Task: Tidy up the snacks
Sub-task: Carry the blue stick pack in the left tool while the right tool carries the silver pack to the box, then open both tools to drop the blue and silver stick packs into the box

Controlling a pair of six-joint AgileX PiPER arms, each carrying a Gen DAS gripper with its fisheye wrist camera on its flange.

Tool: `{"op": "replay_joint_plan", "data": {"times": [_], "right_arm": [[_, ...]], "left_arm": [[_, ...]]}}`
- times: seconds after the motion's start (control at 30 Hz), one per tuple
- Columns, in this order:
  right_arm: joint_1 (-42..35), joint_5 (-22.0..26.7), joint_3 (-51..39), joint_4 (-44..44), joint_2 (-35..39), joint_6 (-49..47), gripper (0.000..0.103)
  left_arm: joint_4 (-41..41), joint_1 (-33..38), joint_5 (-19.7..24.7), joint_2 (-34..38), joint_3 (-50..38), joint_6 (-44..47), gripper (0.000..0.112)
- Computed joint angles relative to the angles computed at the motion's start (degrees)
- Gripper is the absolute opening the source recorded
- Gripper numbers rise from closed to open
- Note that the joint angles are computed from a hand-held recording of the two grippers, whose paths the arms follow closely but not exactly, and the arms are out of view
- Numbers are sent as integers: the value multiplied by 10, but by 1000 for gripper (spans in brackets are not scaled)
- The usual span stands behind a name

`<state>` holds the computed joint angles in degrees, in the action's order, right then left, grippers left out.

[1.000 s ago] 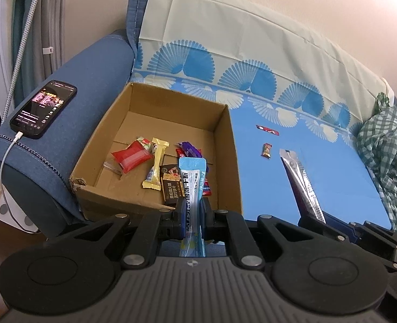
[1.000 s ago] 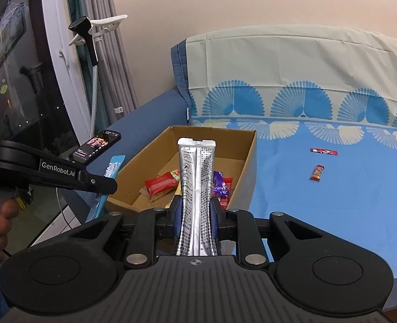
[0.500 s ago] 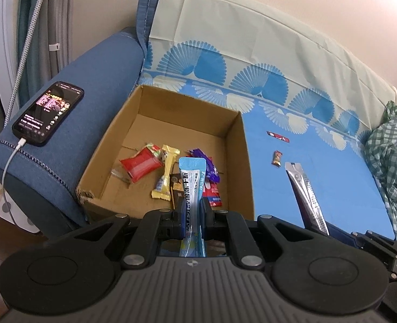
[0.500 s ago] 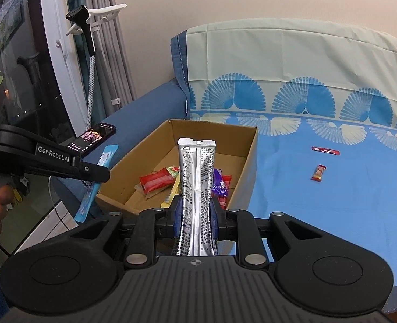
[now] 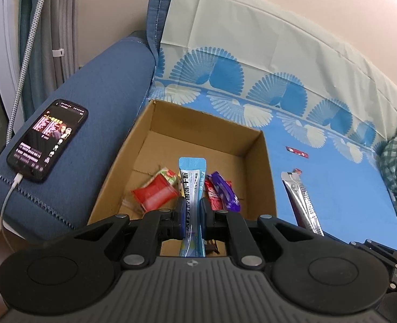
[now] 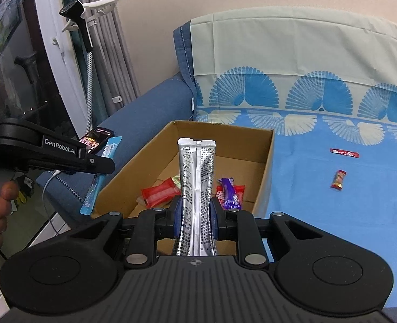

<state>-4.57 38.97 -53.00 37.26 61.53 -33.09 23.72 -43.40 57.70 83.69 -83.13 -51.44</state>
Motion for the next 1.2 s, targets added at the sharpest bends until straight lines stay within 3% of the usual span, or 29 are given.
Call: {"op": "replay_joint_plan", "data": {"times": [0.6,1.0,1.07,1.1,1.13,1.17,1.2], "right_arm": [[53,-76,-131,2,247,28,23],[58,-97,-181,-8,335,38,25],[58,-101,-188,-2,345,34,30],[58,-105,-191,3,350,32,41],[59,-103,-196,-1,353,35,60],[59,-105,-197,-4,353,38,75],[60,-113,-193,-7,347,39,80]], "left_arm": [[-86,103,-13,195,-138,124,11],[-84,123,4,283,-200,148,15],[-64,120,8,301,-214,149,36],[-62,121,21,312,-229,160,75],[-62,122,32,319,-241,166,103],[-60,123,28,314,-236,166,102],[-54,121,17,302,-220,159,103]]}}
